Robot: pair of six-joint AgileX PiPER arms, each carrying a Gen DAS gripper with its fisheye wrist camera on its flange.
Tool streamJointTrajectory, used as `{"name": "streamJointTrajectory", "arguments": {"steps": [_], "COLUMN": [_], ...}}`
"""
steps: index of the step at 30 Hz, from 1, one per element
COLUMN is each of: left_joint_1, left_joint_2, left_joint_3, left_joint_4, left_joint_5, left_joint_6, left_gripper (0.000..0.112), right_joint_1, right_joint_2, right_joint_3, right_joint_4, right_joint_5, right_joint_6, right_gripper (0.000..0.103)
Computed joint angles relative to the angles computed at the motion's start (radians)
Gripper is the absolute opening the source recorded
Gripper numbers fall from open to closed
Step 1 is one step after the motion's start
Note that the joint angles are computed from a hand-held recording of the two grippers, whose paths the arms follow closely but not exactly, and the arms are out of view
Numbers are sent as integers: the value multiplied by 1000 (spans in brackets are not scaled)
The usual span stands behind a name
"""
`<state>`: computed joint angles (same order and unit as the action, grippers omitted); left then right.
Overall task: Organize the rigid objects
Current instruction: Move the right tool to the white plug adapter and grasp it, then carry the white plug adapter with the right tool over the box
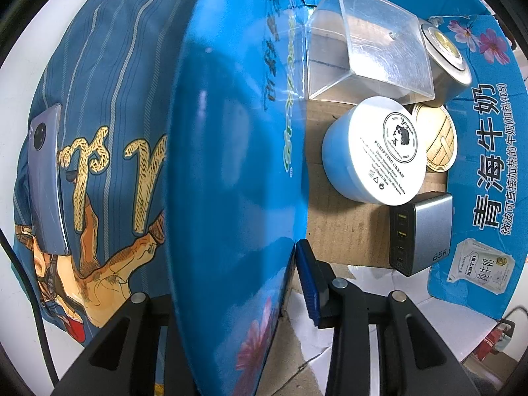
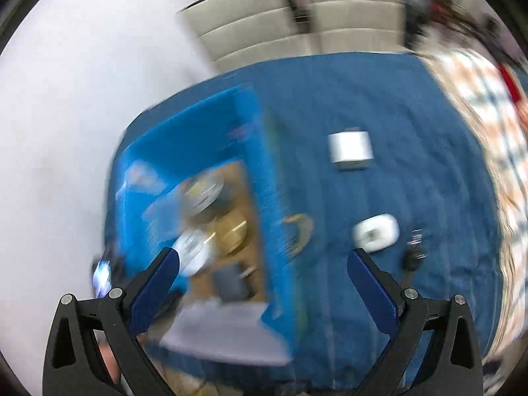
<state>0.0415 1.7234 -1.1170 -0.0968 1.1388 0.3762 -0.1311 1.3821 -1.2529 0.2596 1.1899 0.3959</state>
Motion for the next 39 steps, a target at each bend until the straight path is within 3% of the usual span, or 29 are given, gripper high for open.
{"name": "streamJointTrajectory", "arguments": {"steps": [6, 14, 15, 16, 17, 19, 24, 30, 39], "left_joint_1": [1, -5, -6, -6, -8, -13, -24, -28, -26], "left_joint_2": [-12, -16, -17, -18, -16, -14, -6, 4, -10], "left_joint_3": [11, 15, 16, 16, 12, 6, -8, -25, -13], "left_joint_4": [-2, -1, -1, -1, 0, 3, 6, 6, -2], "left_joint_5": [-4, -4, -4, -3, 0, 5, 16, 22, 15], "left_joint_6": [12, 10, 13, 14, 13, 11, 3, 0, 11], "left_gripper": [34, 34, 34, 34, 34, 34, 34, 34, 32], "right_joint_1": [-207, -246, -239, -236, -238, -238, -190, -194, -219], "right_joint_2": [272, 583, 629, 663, 713, 767, 746, 631, 320], "right_joint_3": [-82, -224, -256, -276, -310, -348, -328, -227, -162], "right_joint_4": [-55, 19, 12, 14, 29, 34, -40, -6, 121], "right_joint_5": [-15, -156, -155, -149, -131, -100, -146, -170, -46], "right_joint_6": [-47, -113, -103, -97, -96, -86, -67, -75, -176], "right_gripper": [103, 101, 94, 76, 65, 60, 57, 57, 57]}}
